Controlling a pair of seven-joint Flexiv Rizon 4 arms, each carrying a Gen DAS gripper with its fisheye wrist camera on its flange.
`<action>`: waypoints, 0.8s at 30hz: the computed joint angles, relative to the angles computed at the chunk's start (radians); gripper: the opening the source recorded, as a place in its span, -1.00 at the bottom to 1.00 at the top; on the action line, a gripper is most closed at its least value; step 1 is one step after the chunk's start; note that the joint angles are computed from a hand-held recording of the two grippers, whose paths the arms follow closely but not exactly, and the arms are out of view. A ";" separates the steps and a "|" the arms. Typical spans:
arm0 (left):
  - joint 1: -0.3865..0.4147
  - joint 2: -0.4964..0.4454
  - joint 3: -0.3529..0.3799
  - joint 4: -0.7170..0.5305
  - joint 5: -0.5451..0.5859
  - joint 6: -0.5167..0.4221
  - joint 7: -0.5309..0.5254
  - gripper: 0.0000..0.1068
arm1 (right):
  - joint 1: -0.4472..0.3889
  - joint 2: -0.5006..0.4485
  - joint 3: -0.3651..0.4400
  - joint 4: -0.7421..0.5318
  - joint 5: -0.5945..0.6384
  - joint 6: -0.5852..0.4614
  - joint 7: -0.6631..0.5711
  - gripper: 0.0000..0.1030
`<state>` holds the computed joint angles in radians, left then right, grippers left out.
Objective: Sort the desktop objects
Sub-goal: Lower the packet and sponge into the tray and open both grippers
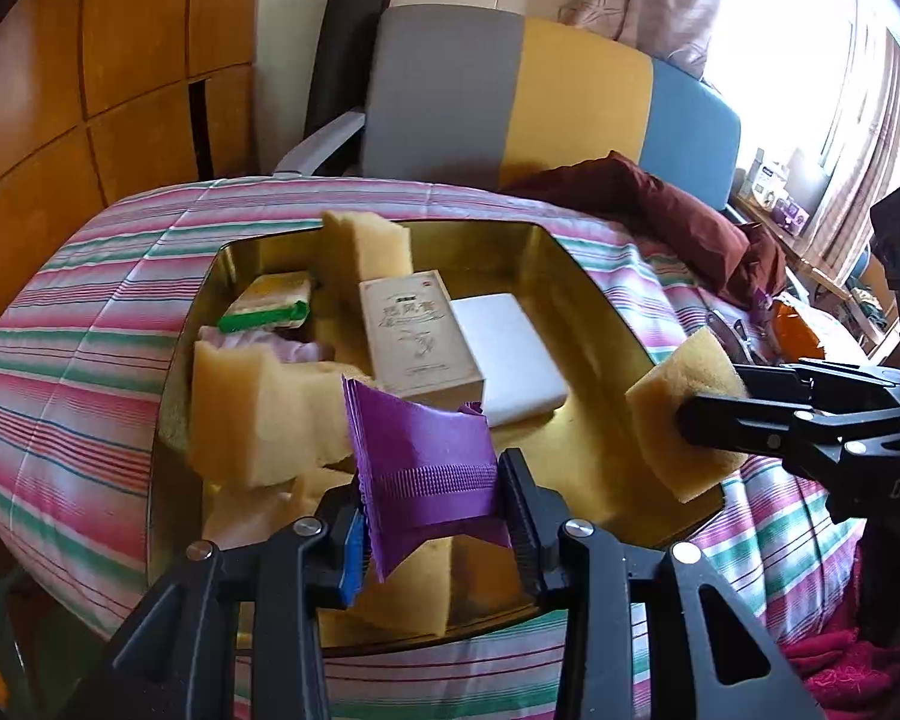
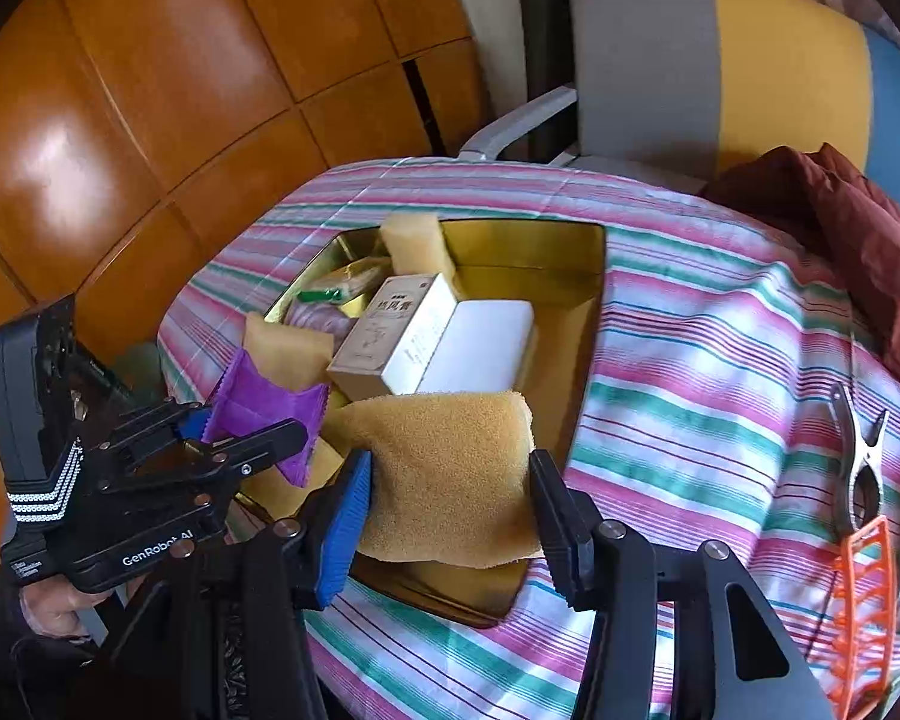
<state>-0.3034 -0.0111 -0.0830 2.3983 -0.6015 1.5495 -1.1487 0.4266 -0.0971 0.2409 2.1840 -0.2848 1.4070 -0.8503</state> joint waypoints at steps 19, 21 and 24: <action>0.067 -0.030 0.013 -0.036 0.256 -0.039 -0.199 -0.21 | 0.025 -0.061 -0.006 -0.024 -0.019 -0.036 -0.043 0.10; 0.068 -0.033 0.009 -0.038 0.243 -0.042 -0.191 -0.20 | 0.026 -0.065 -0.006 -0.024 -0.020 -0.034 -0.043 0.11; 0.069 -0.034 0.008 -0.041 0.240 -0.045 -0.190 -0.17 | 0.027 -0.068 -0.007 -0.024 -0.022 -0.032 -0.044 0.11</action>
